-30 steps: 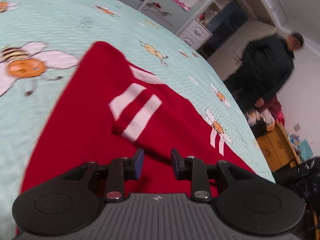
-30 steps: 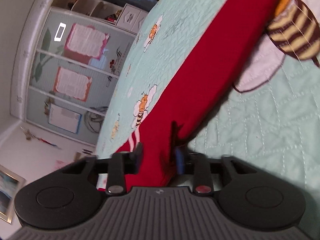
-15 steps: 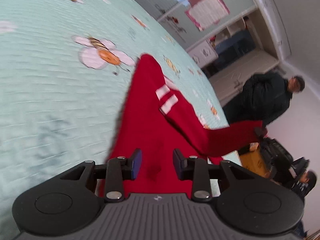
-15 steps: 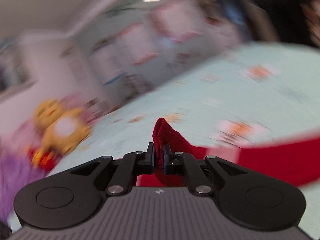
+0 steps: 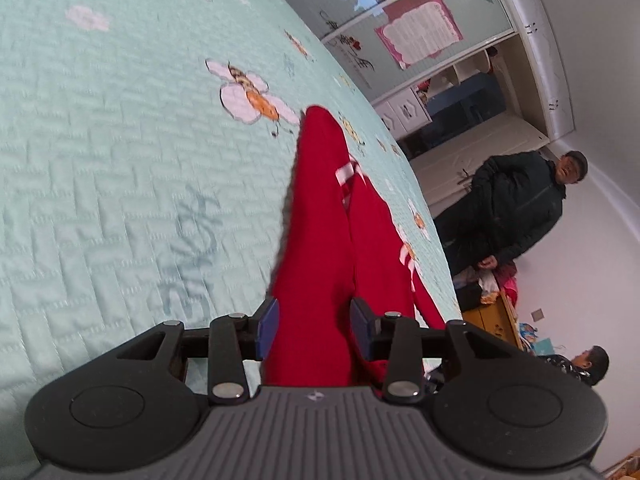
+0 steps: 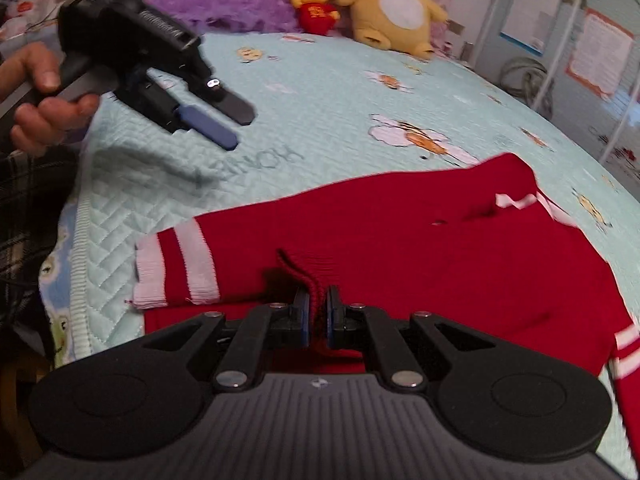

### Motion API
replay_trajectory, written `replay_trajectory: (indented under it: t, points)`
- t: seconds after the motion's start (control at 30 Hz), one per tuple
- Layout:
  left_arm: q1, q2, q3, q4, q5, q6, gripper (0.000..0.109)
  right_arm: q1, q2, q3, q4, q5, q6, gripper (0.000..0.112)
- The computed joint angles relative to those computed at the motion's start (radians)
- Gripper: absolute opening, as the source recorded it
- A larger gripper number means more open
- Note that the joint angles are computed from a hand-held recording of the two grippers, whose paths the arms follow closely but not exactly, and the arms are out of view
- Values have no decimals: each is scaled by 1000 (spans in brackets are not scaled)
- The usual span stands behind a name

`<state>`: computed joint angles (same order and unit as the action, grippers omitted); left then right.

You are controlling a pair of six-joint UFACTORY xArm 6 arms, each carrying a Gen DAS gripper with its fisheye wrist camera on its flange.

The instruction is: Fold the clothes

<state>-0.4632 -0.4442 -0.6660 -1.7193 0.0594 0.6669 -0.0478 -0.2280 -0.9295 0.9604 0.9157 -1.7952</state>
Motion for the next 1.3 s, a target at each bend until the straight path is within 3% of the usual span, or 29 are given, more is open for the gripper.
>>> replay_trajectory:
  t: [0.2, 0.3, 0.4, 0.47, 0.63, 0.77, 1.0, 1.13, 1.3]
  points:
    - [11, -6, 8, -121, 53, 108, 41, -8, -3, -46, 81, 17, 93, 6]
    - [13, -13, 12, -152, 47, 131, 41, -24, -16, -84, 113, 72, 90, 6]
    - [14, -15, 14, -168, 38, 139, 43, -23, -45, -76, 80, 109, 55, 7]
    - [13, -11, 15, -151, 37, 118, 43, 5, -58, -29, 25, 75, 26, 8]
    - [1, -4, 13, -83, 45, 77, 43, 59, -65, 61, -144, 15, 56, 22]
    - [-14, 7, 11, -4, 66, 47, 44, 12, -102, 95, -62, 41, 69, 35]
    - [-69, 50, -7, 174, 116, 2, 44, -141, -78, 54, 46, 195, 327, 40]
    - [-77, 82, -17, 169, 107, -20, 44, -189, -50, 58, 108, 274, 456, 38]
    - [-67, 95, -25, 144, 102, -12, 44, -181, -9, 43, 145, 378, 612, 37]
